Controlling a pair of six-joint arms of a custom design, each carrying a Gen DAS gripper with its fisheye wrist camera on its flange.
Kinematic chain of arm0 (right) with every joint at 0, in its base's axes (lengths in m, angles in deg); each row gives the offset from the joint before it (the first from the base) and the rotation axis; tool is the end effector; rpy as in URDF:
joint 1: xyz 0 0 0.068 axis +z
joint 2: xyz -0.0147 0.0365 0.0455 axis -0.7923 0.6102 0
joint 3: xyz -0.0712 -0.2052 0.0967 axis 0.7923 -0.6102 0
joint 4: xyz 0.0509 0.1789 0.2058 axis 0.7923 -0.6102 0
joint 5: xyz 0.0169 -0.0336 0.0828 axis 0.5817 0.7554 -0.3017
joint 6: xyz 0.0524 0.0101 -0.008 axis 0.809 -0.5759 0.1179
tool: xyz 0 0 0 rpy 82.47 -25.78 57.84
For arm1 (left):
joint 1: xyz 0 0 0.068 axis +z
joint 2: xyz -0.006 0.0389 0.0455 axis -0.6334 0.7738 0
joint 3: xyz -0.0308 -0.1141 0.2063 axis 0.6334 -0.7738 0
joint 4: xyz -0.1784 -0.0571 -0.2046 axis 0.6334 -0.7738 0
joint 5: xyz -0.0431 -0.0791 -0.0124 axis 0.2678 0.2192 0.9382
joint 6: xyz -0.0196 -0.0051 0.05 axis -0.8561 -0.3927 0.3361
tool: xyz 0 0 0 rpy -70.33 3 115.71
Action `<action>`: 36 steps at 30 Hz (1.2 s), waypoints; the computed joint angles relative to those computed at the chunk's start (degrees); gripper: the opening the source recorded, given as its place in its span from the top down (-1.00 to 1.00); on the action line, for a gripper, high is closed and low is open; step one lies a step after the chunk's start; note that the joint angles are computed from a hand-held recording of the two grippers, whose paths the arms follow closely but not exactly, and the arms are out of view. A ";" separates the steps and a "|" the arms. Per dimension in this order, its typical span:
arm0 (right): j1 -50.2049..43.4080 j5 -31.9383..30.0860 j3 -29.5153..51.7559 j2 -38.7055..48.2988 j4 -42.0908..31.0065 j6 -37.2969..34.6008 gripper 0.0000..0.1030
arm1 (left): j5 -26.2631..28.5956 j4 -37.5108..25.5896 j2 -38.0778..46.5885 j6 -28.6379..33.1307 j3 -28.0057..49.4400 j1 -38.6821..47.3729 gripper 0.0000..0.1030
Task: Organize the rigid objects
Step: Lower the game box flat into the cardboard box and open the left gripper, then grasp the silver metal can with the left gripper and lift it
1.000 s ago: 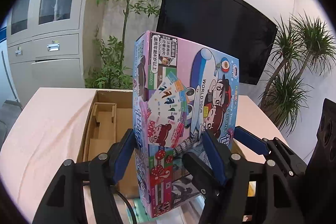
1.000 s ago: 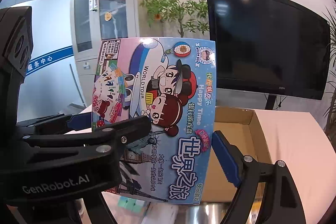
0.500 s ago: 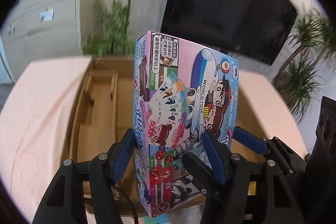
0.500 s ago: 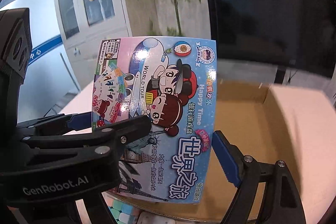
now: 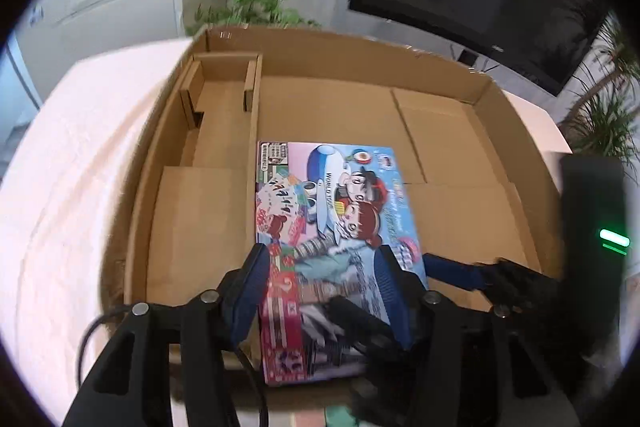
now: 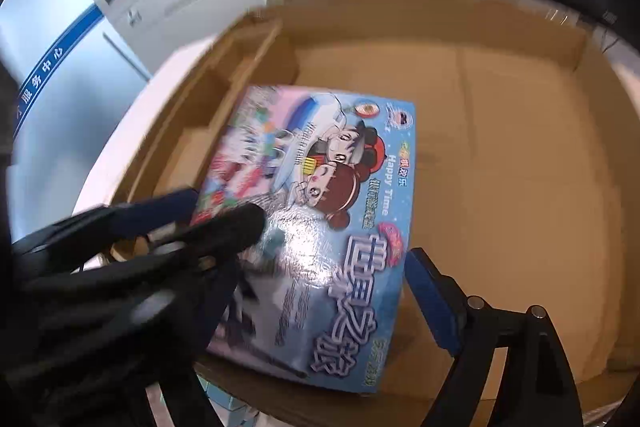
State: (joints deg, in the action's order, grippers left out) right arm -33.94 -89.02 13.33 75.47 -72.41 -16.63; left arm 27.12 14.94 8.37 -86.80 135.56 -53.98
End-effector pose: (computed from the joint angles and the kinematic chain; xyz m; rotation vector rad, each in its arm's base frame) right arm 0.3552 0.1227 0.1839 0.1665 2.7014 0.3935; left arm 0.2694 -0.0790 0.2242 0.4468 2.5522 -0.3864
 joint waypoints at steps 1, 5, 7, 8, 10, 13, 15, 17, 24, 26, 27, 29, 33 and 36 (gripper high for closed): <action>0.92 1.04 0.38 0.32 -0.30 0.31 -0.66 | 0.00 -0.55 -3.87 0.78 -1.88 0.39 -0.02; 2.37 0.85 -7.53 -9.59 2.89 -0.39 -0.72 | 1.08 -3.39 -16.58 3.66 -5.65 4.28 -0.12; 4.09 6.46 -14.51 -20.82 2.46 0.97 -0.86 | 0.57 -4.77 -21.85 4.38 -6.81 5.58 -0.52; 4.38 8.50 -16.05 -24.50 1.56 1.12 -0.96 | 0.58 -5.79 -26.44 4.50 -8.33 6.97 -0.65; 5.30 11.69 -21.64 -35.02 -1.59 1.91 -0.99 | 2.44 -7.01 -33.09 5.53 -10.49 9.28 -0.65; 8.88 13.11 -27.76 -48.38 -9.72 6.06 -0.99 | 5.03 -11.32 -37.52 8.59 -10.56 12.09 -0.65; 12.99 16.75 -30.82 -54.65 -15.41 8.03 -0.95 | 7.86 -15.53 -40.38 9.74 -11.01 14.17 -0.65; 15.27 18.28 -33.08 -59.28 -20.01 9.35 -0.81 | 10.44 -19.22 -42.02 10.98 -11.87 15.53 -0.65; 36.92 28.13 -37.69 -62.02 -29.68 27.95 -0.16 | 20.48 -31.05 -44.08 8.27 -15.31 12.21 -0.65; 43.30 28.87 -36.63 -61.44 -32.00 32.57 -0.19 | 24.73 -33.24 -42.05 7.70 -17.14 8.35 -0.65; 46.63 28.42 -36.52 -61.86 -32.95 34.84 -0.21 | 26.32 -33.57 -41.36 7.16 -17.99 6.43 -0.65; 50.56 25.61 -38.52 -67.61 -32.46 36.86 -0.35 | 28.70 -31.36 -40.18 3.66 -20.30 1.59 -0.65; 48.93 22.99 -41.04 -76.01 -35.86 39.68 -0.61 | 29.05 -24.00 -35.05 -4.50 -22.32 -6.31 -0.65; 37.63 11.84 -46.04 -84.27 -33.79 35.12 -0.59 | 29.11 -19.35 -27.44 -7.05 -21.83 -9.00 -0.62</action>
